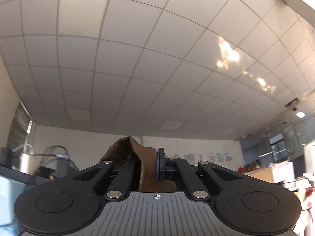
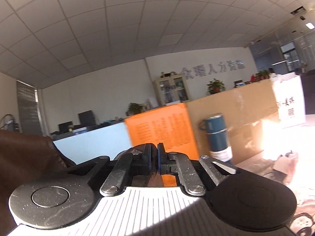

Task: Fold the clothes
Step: 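Close the right gripper on the jacket while the left gripper also grasps it, then carry the jacket with both grippers and lay it onto the sheet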

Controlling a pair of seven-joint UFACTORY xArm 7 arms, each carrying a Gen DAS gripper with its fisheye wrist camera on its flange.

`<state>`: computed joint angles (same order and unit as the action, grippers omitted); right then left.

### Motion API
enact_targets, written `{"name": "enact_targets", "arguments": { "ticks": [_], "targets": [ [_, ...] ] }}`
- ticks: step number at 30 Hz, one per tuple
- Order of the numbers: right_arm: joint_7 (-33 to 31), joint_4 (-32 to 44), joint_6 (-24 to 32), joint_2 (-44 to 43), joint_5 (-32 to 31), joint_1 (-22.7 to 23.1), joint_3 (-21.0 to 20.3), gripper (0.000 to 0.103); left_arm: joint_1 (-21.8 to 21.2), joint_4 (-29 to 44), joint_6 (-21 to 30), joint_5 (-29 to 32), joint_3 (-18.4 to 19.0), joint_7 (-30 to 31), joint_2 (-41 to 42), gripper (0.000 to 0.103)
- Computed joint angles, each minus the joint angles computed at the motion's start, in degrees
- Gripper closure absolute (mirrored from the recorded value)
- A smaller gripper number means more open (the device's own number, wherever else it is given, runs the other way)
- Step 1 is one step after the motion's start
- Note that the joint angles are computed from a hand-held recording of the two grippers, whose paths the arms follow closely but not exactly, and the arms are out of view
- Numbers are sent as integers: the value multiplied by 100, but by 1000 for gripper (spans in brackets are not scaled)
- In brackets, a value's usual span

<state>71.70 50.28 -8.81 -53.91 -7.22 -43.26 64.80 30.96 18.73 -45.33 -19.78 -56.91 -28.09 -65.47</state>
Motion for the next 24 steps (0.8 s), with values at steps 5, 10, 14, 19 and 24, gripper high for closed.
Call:
{"name": "enact_targets", "arguments": {
  "ticks": [5,10,14,19,24],
  "targets": [
    [-127,-934,72,483,-61,75,-394,97,-814,-83,-569,1147,-72,83,1232,102],
    [-258,-1724,40,665,-203,106,-616,96,-2531,-488,-48,3065,1251,775,1850,102],
    [-167,-2069,-192,852,-42,224,-690,84,-4390,-681,1743,4572,2965,948,1776,101],
    [10,-2379,-184,318,284,407,-870,30,-5703,-705,3806,4876,3659,1347,1622,91],
    [70,-3044,-17,-700,265,1271,-1512,13,-5661,-773,3946,4449,3353,1404,1597,75]
  ]
}}
